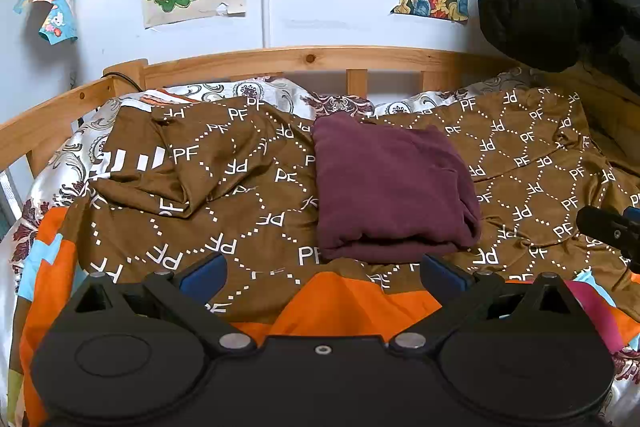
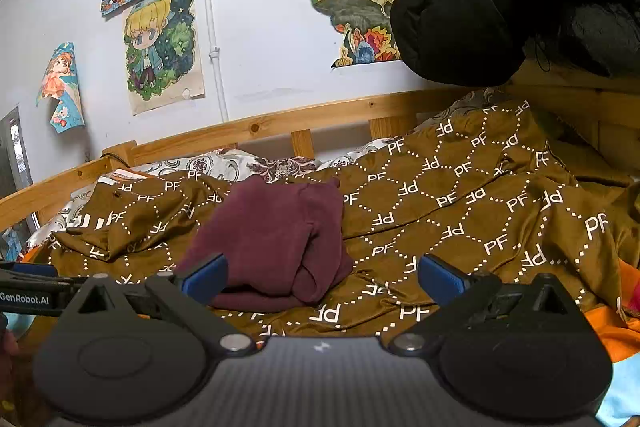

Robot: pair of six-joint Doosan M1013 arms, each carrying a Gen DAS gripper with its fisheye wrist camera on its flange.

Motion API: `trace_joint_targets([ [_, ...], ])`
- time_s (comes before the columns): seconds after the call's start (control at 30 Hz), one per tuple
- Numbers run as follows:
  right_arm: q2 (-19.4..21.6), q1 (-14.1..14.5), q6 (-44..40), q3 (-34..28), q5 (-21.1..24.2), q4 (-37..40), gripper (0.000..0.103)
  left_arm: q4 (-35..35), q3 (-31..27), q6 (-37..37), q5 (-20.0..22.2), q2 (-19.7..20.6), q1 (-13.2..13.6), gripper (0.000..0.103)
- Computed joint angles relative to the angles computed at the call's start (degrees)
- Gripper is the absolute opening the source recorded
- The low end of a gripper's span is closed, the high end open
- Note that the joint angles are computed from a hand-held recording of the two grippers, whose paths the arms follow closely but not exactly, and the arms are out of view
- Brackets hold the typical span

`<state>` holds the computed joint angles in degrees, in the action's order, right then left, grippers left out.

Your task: Fold small clothes

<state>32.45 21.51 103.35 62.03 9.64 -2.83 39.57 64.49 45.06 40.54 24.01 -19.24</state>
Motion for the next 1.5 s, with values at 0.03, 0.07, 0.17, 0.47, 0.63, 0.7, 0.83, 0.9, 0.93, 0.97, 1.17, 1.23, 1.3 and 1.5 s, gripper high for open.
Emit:
trace_joint_targets([
  [0.03, 0.0, 0.0, 0.1, 0.0, 0.0, -0.1, 0.103, -0.1, 0.0, 0.1, 0.0, 0.0, 0.0, 0.102],
  [0.07, 0.0, 0.0, 0.2, 0.0, 0.0, -0.2, 0.103, 0.0, 0.0, 0.1, 0.0, 0.0, 0.0, 0.102],
  [0.17, 0.0, 0.0, 0.2, 0.0, 0.0, -0.2, 0.103, 0.1, 0.1, 0.0, 0.0, -0.1, 0.0, 0.102],
  [0.47, 0.0, 0.0, 0.4, 0.0, 0.1, -0.4, 0.103, 0.0, 0.0, 0.0, 0.2, 0.0, -0.1, 0.102],
  [0.63, 0.0, 0.0, 0.4, 0.0, 0.0, -0.3, 0.103, 0.0, 0.0, 0.0, 0.3, 0.0, -0.1, 0.102],
  [0.7, 0.0, 0.1, 1.1, 0.1, -0.2, -1.0, 0.103, 0.0, 0.0, 0.0, 0.2, -0.1, -0.1, 0.102],
  [0.83, 0.0, 0.1, 0.8, 0.1, -0.1, -0.7, 0.103, 0.1, 0.0, 0.0, 0.2, -0.1, -0.1, 0.102],
  [0.9, 0.0, 0.1, 0.9, 0.2, -0.2, -0.8, 0.103, 0.0, 0.0, 0.0, 0.2, -0.1, -0.1, 0.102],
  [0.93, 0.0, 0.1, 1.0, 0.2, -0.2, -0.9, 0.103, 0.0, 0.0, 0.0, 0.2, -0.1, -0.1, 0.102],
  [0.97, 0.0, 0.1, 1.0, 0.2, -0.2, -0.9, 0.103, 0.0, 0.0, 0.0, 0.2, -0.1, -0.1, 0.102],
  [1.17, 0.0, 0.1, 1.0, 0.2, -0.2, -0.7, 0.103, 0.0, 0.0, -0.1, 0.2, -0.1, -0.1, 0.102],
  [1.23, 0.0, 0.1, 1.5, 0.2, -0.2, -1.3, 0.103, -0.1, 0.0, 0.0, 0.3, -0.1, -0.1, 0.102],
  [1.3, -0.1, 0.1, 1.3, 0.3, -0.2, -1.0, 0.103, 0.0, 0.0, -0.1, 0.4, -0.1, -0.2, 0.102],
  [1.5, 0.0, 0.1, 0.9, 0.2, -0.2, -0.7, 0.103, 0.0, 0.1, -0.1, 0.3, -0.1, -0.2, 0.102],
])
